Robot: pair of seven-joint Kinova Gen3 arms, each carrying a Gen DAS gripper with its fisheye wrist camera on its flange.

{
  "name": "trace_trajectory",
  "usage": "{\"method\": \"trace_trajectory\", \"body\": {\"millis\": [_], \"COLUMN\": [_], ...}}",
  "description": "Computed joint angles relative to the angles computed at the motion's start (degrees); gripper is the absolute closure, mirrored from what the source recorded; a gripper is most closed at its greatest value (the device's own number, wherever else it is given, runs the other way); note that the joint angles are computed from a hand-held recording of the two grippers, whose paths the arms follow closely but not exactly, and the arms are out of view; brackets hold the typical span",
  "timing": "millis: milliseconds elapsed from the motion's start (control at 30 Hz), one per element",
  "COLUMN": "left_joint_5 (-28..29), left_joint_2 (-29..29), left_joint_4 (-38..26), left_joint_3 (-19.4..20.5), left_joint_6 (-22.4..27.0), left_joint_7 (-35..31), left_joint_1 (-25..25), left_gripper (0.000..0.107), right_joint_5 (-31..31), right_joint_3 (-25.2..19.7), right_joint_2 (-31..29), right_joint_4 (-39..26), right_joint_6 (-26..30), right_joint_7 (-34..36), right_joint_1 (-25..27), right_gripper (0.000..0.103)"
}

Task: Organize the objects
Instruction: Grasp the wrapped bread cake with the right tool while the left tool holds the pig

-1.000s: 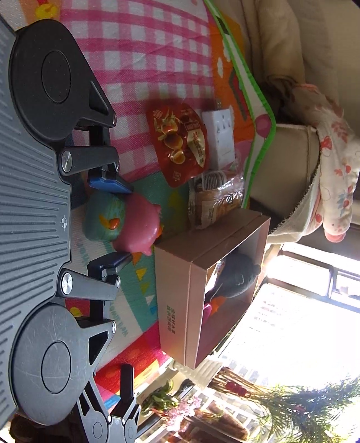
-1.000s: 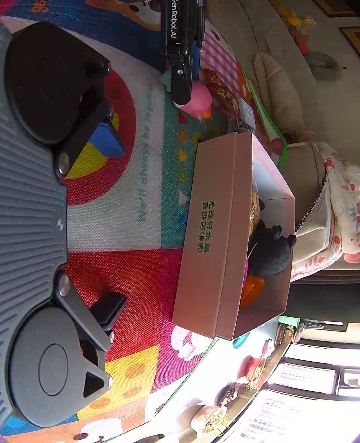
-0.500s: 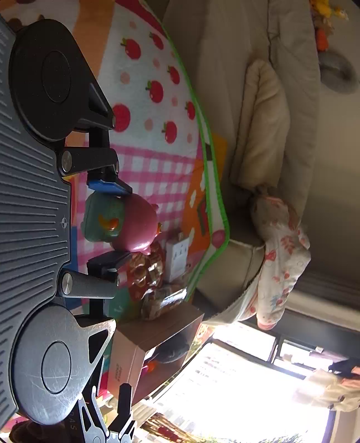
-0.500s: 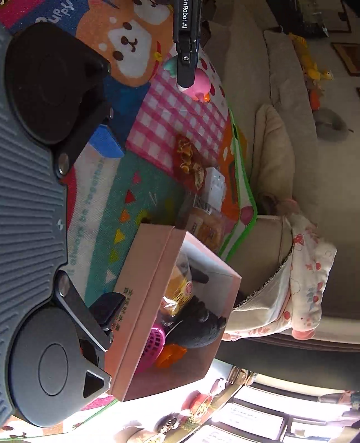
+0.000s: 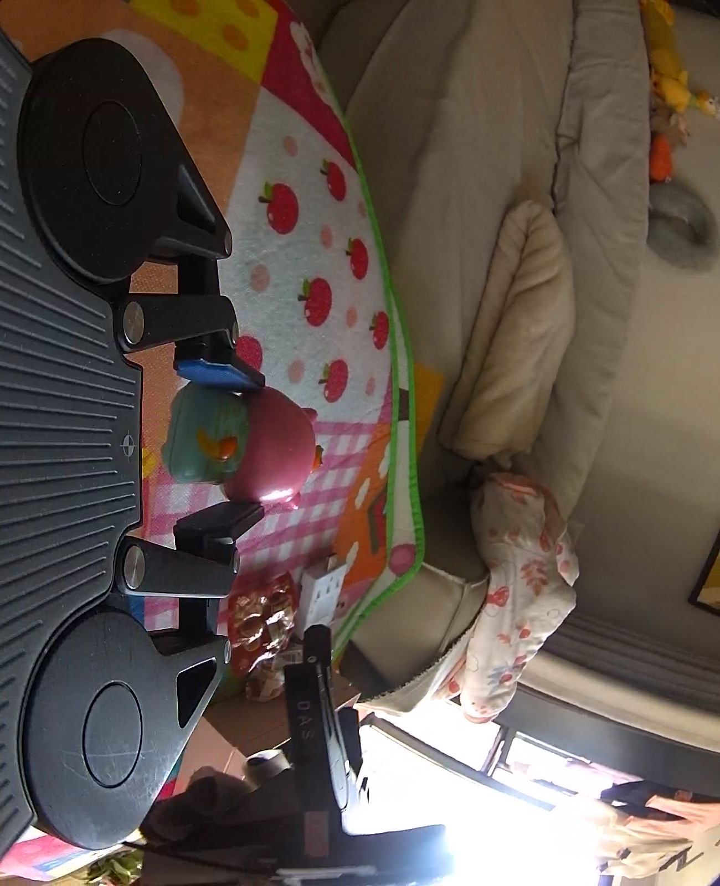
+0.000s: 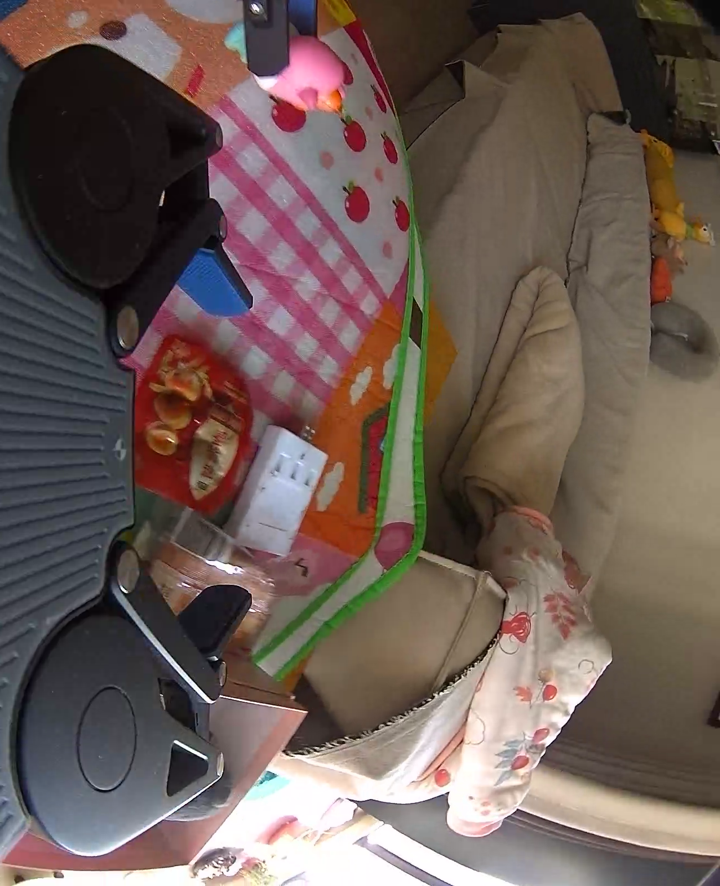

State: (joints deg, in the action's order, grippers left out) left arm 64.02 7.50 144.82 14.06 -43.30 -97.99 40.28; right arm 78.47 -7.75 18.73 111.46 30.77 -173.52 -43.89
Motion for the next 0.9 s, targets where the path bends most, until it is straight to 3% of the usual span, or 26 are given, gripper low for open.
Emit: {"method": "trace_trajectory", "body": {"millis": [100, 167, 200, 267, 300, 367, 533, 633, 733, 800, 833, 867, 900], "left_joint_5": [-4.3, -6.4, -7.5, -9.5, -10.5, -11.9, -13.0, -14.6, -15.2, -14.8, -14.6, -14.5, -14.2], "left_joint_2": [0.0, 0.4, 0.6, 0.9, 1.1, 1.4, 1.9, 2.1, 2.5, 2.5, 2.5, 2.5, 2.6], "left_joint_4": [0.9, 0.9, 0.9, 1.0, 1.2, 1.2, 0.2, -0.3, -1.5, -2.5, -2.9, -3.3, -3.8], "left_joint_3": [-0.6, -0.9, -1.0, -1.2, -1.2, -1.4, -2.0, -2.0, -2.1, -2.2, -2.1, -2.0, -2.0], "left_joint_6": [1.2, 2.0, 2.3, 2.6, 2.5, 2.6, 4.7, 5.6, 7.2, 8.5, 8.9, 9.3, 9.8], "left_joint_7": [3.8, 5.8, 6.7, 8.5, 9.3, 10.2, 10.8, 11.3, 10.6, 9.2, 8.5, 8.0, 7.2], "left_joint_1": [-1.6, -2.3, -2.5, -2.8, -2.7, -2.6, -2.5, -2.2, -1.8, -1.1, -0.8, -0.4, 0.0], "left_gripper": [0.06, 0.06, 0.06, 0.06, 0.06, 0.06, 0.06, 0.06, 0.06, 0.06, 0.06, 0.06, 0.06], "right_joint_5": [-5.5, -10.0, -12.4, -17.0, -19.4, -24.0, -32.5, -35.2, -31.3, -28.0, -26.7, -25.7, -25.1], "right_joint_3": [-0.1, -0.8, -2.3, -7.0, -9.7, -12.3, -9.9, -15.2, -23.0, -25.0, -24.3, -22.6, -20.4], "right_joint_2": [4.5, 7.6, 9.1, 12.3, 13.2, 12.7, 5.0, -0.2, -5.8, -10.2, -12.8, -15.5, -18.1], "right_joint_4": [-7.7, -13.0, -15.7, -21.0, -22.6, -22.6, -11.1, -3.2, 4.8, 10.1, 12.7, 15.3, 17.8], "right_joint_6": [6.3, 9.0, 10.4, 14.5, 15.8, 15.8, 5.9, 1.2, 0.7, -0.1, -0.2, -1.2, -2.1], "right_joint_7": [7.0, 11.1, 12.0, 15.2, 17.2, 21.3, 29.0, 29.4, 23.7, 19.0, 16.7, 14.3, 12.0], "right_joint_1": [1.8, 5.0, 7.6, 12.9, 15.6, 17.9, 16.0, 20.9, 25.3, 25.2, 23.7, 21.7, 19.1], "right_gripper": [0.009, 0.029, 0.034, 0.056, 0.059, 0.074, 0.074, 0.074, 0.074, 0.07, 0.057, 0.032, 0.021]}}
